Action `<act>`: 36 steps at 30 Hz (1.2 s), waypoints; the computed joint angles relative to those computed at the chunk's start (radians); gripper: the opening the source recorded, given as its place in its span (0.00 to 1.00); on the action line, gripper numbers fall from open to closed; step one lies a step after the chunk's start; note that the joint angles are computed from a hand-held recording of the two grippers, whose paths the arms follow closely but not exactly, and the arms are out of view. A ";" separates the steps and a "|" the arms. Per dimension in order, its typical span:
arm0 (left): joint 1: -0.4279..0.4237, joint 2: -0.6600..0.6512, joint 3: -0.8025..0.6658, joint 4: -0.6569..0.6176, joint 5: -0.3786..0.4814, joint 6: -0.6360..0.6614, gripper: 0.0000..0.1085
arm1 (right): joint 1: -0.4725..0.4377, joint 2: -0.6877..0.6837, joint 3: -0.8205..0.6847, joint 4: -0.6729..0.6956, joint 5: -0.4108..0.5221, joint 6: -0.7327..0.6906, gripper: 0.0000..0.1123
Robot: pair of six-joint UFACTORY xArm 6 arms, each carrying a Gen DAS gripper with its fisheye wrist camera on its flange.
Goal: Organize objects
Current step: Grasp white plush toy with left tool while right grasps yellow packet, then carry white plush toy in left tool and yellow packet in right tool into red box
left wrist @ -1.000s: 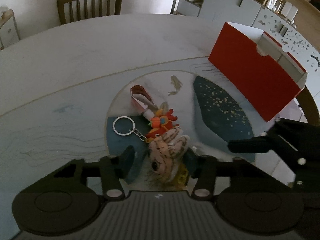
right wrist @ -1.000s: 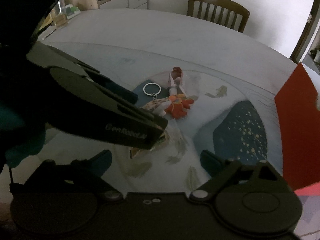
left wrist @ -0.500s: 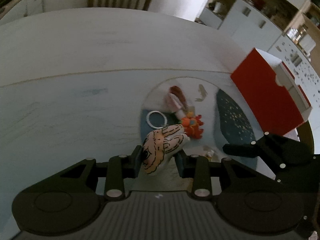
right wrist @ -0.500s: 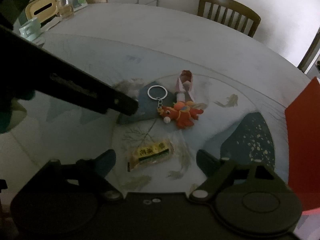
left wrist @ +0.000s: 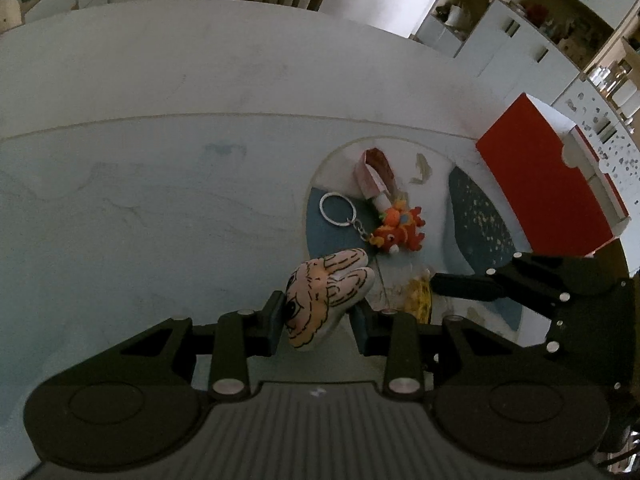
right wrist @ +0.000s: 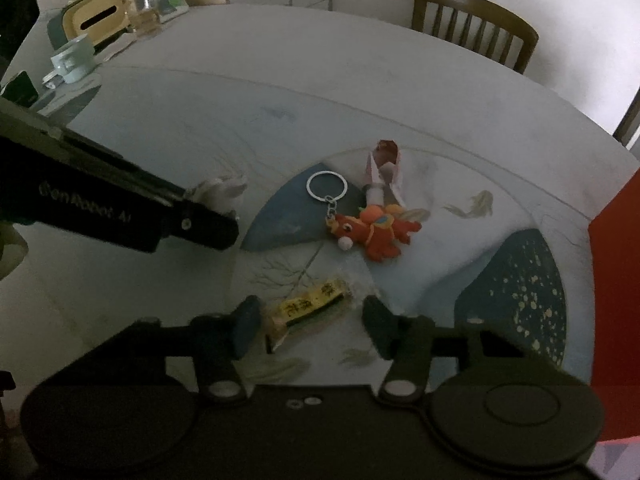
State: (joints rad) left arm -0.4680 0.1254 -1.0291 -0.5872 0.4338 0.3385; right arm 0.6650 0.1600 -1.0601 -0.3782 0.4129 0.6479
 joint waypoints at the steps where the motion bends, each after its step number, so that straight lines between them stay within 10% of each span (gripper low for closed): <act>1: -0.001 -0.004 0.005 0.001 0.000 -0.002 0.31 | 0.000 -0.003 0.004 -0.002 -0.005 -0.001 0.35; 6: -0.008 -0.022 0.024 0.011 -0.003 -0.021 0.31 | -0.002 -0.028 0.030 0.022 -0.012 -0.011 0.22; 36: -0.188 -0.073 -0.070 0.012 0.024 -0.056 0.31 | -0.113 -0.611 0.366 -0.060 0.089 0.114 0.19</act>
State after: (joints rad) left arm -0.6559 0.0529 -1.0988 -0.5749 0.4576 0.2821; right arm 0.5517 -0.4508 -0.6944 -0.4386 0.5018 0.7616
